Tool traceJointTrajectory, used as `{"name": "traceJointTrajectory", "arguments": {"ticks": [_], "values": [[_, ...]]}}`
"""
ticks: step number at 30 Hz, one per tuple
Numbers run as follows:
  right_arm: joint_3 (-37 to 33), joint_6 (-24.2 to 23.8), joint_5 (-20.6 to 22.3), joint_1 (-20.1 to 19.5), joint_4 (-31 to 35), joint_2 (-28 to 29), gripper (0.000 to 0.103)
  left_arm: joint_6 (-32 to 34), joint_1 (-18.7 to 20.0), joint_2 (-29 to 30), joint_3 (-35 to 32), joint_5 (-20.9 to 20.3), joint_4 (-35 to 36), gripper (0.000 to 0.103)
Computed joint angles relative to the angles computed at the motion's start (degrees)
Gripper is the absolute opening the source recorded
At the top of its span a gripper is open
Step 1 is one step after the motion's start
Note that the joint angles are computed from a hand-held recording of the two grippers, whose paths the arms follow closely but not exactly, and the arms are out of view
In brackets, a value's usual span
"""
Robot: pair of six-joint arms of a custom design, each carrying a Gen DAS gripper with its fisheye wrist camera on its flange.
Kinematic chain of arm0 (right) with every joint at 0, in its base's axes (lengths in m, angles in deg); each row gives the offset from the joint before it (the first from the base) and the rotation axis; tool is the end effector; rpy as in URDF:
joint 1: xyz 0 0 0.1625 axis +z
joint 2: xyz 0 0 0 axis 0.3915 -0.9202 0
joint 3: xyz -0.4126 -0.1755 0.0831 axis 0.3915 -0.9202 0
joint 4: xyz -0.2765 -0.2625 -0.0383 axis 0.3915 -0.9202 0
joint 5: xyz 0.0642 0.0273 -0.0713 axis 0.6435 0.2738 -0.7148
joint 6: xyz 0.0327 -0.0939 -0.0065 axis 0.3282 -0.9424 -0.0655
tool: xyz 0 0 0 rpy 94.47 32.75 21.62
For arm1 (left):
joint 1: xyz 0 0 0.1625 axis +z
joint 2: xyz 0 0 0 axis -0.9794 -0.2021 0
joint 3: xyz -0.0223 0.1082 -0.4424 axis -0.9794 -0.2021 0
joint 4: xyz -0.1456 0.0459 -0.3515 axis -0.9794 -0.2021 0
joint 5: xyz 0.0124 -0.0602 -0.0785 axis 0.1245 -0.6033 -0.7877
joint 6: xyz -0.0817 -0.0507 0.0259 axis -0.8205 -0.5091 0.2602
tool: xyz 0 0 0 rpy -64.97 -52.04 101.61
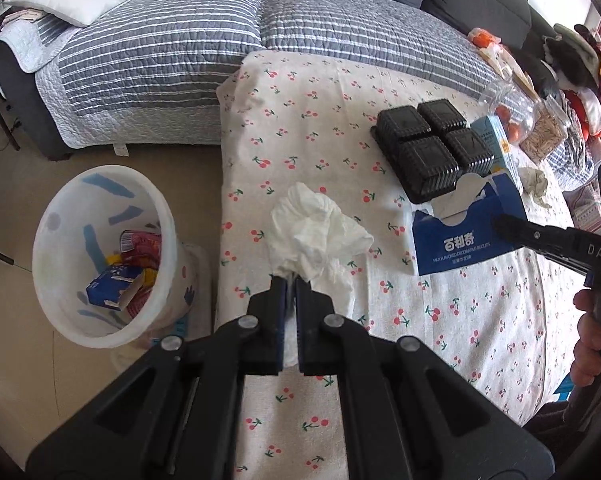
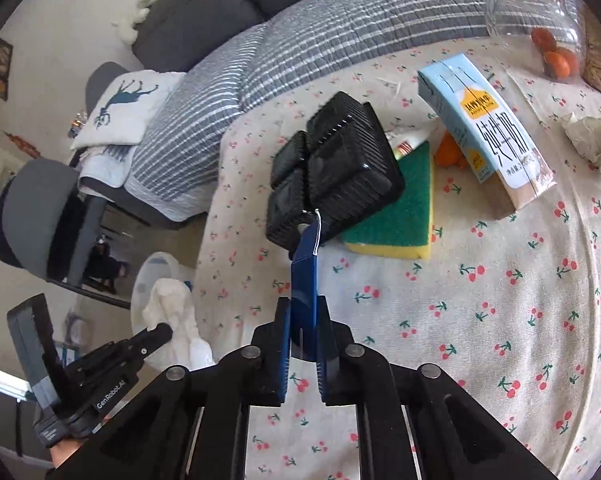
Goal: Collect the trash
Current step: 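Carry the tissue into the white bin with the left tool while the right tool grasps the blue biscuit box, then carry the blue biscuit box over the white bin and drop it with the right tool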
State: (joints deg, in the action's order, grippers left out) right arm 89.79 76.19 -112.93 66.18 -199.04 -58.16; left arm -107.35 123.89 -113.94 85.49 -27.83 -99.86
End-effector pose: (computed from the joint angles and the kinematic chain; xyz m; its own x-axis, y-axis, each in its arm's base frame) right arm 0.0953 -0.5867 0.3420 -0.9512 0.1643 0.2613 -0.0034 0.8409 -0.5412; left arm -0.3468 -0.6298 0.0905 -0.7543 0.3166 -0.5751 0.4973 0.8475 -0.1858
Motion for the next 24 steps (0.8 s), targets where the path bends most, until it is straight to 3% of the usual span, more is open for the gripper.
{"name": "traceJointTrajectory", "arguments": {"ticks": [10,18,21,23,24], "values": [[-0.8,-2.5,0.0,3.7,-3.5,1.8,0.01,-2.4,2.3,-5.9,4.3,6.4,-6.9,0.005],[-2.2,-4.2,1.2,6.3,-6.9,6.0,0.01,2.0,5.7,-6.6,6.6,12.2,-13.0,0.006],[-3.1,-5.1,1.2,7.5,-7.8,8.2,0.01,1.6,5.9,-7.0,7.3,14.2,-11.5,0.028],[-3.5,-5.3,1.4,8.3,-7.9,9.4,0.01,1.1,6.0,-7.9,8.1,14.4,-11.2,0.055],[-3.6,-5.3,1.7,8.6,-7.8,9.9,0.01,1.2,6.0,-8.4,8.7,14.6,-11.5,0.059]]}}
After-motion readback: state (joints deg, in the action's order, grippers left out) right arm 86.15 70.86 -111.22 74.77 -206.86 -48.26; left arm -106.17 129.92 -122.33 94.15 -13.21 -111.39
